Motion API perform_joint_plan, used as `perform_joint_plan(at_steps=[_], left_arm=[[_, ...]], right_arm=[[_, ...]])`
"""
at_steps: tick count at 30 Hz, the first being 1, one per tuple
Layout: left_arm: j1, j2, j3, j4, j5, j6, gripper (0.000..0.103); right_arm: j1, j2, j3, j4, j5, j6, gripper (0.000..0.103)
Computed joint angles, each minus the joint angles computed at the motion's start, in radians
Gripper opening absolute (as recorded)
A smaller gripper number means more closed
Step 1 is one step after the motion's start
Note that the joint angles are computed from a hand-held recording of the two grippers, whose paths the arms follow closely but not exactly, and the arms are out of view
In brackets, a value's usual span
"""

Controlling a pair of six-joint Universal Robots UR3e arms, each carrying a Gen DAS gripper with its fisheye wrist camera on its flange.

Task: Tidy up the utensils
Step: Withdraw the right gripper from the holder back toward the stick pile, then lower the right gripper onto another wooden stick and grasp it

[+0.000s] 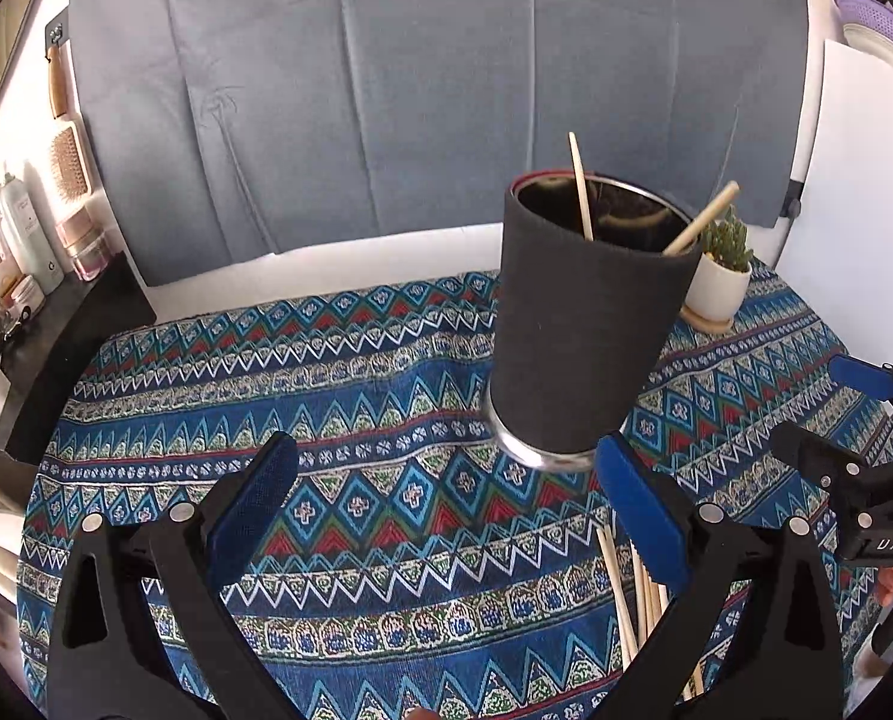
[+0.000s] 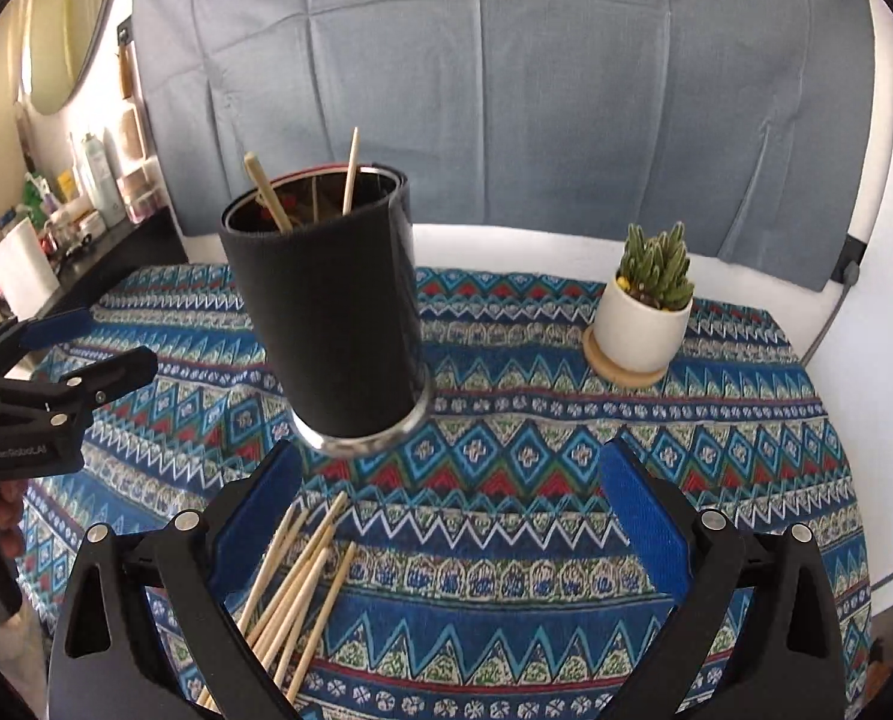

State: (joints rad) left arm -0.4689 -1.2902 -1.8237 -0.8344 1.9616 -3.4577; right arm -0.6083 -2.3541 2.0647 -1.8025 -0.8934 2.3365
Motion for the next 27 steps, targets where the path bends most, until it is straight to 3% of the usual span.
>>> perform_joint_plan(at_steps=[5,14,27], left_arm=[[-0.027,-0.036,-0.042,0.022,-0.023,-0.011,0.097],[-0.074,-0.140,-0.080,0.039,-0.025,-0.012,0.097],[-0.021,-0.154,-0.118,0.088,-0.170,-0.002,0.097]], right_arm=[[-0.016,-0.051,0.065,0.058,-0.037,-0.065,0.095],[0.128,0.011,0.183,-0.089,-0.190,0.007,0.095],[0.126,-0.017,0.278,-0.124,-0.214,-0.033,0.095]])
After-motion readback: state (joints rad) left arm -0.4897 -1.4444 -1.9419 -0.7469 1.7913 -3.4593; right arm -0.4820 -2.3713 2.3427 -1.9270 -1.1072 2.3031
